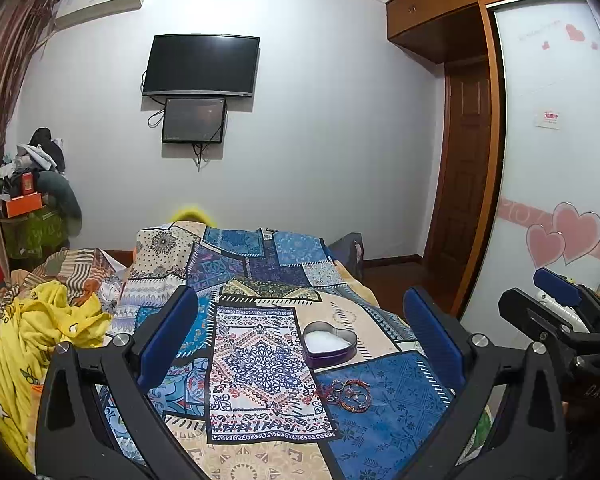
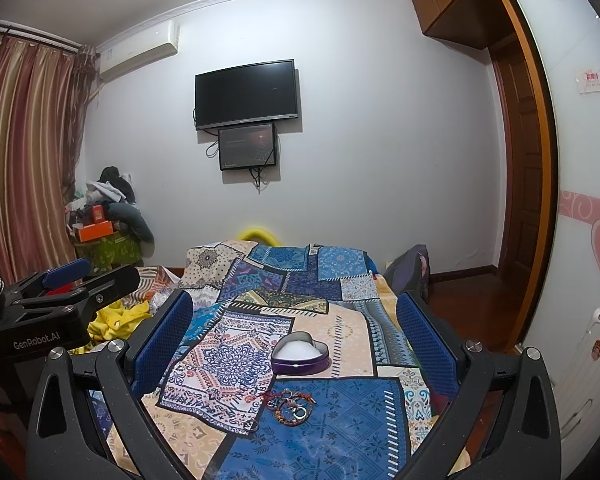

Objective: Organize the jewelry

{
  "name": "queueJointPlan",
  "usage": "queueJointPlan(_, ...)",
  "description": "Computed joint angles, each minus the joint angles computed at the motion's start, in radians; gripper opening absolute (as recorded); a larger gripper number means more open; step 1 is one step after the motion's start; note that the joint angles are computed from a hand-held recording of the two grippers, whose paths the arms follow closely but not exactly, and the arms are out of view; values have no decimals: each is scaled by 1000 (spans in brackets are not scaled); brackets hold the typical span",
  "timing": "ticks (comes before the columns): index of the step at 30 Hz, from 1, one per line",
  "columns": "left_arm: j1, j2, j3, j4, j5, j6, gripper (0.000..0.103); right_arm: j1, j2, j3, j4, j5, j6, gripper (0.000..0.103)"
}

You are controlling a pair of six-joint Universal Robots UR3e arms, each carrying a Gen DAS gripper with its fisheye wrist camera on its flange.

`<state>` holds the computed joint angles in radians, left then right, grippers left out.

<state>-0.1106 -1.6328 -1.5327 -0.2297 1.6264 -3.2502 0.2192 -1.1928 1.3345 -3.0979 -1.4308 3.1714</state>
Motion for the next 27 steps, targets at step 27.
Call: queueJointPlan(27, 7, -72, 58, -61, -8, -12, 103, -20, 51, -56, 79, -8, 4, 101)
